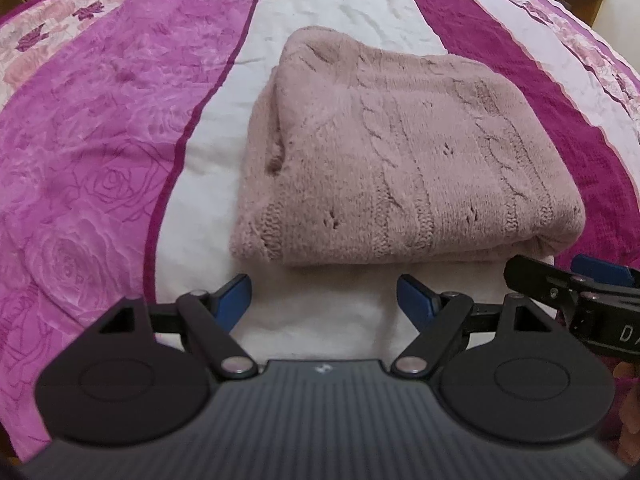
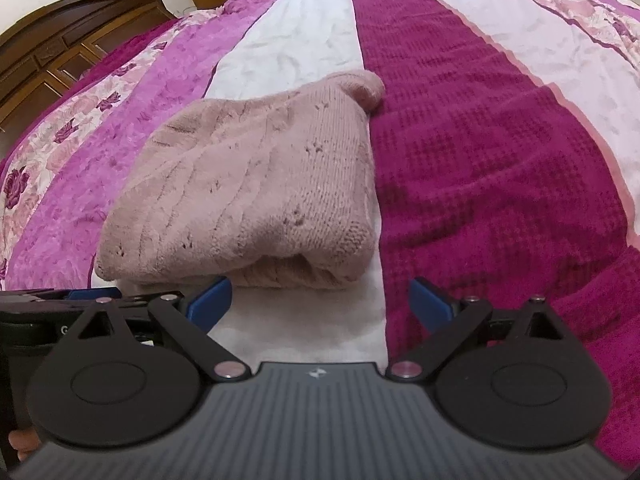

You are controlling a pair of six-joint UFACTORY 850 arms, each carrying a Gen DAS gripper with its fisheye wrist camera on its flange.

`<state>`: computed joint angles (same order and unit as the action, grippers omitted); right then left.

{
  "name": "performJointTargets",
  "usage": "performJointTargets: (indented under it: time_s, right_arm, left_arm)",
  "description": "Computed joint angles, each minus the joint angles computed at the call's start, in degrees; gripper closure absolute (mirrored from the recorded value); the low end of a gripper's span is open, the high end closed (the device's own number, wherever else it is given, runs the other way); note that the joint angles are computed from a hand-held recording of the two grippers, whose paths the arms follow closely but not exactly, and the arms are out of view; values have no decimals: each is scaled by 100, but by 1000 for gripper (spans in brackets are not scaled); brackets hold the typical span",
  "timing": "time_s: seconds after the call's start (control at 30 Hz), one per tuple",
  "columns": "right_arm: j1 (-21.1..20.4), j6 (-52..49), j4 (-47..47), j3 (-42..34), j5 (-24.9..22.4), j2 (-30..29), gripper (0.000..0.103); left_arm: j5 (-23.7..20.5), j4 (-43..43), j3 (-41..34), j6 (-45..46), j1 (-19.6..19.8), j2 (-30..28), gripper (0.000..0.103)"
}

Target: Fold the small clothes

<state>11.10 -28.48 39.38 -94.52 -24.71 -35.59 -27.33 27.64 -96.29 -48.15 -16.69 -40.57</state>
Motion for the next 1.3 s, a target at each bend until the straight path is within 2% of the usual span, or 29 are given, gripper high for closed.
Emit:
performJointTargets:
  time_s: [0.43,1.3]
  right_arm:
    - [-6,152,-86,-117,-166,-92,4]
    - [-1,108,-2,-119,-180,-114,4]
  left_arm:
    - [68,-94,1,134,-10,-18,22]
    - [20,-37,-3,110,-24,-32,22]
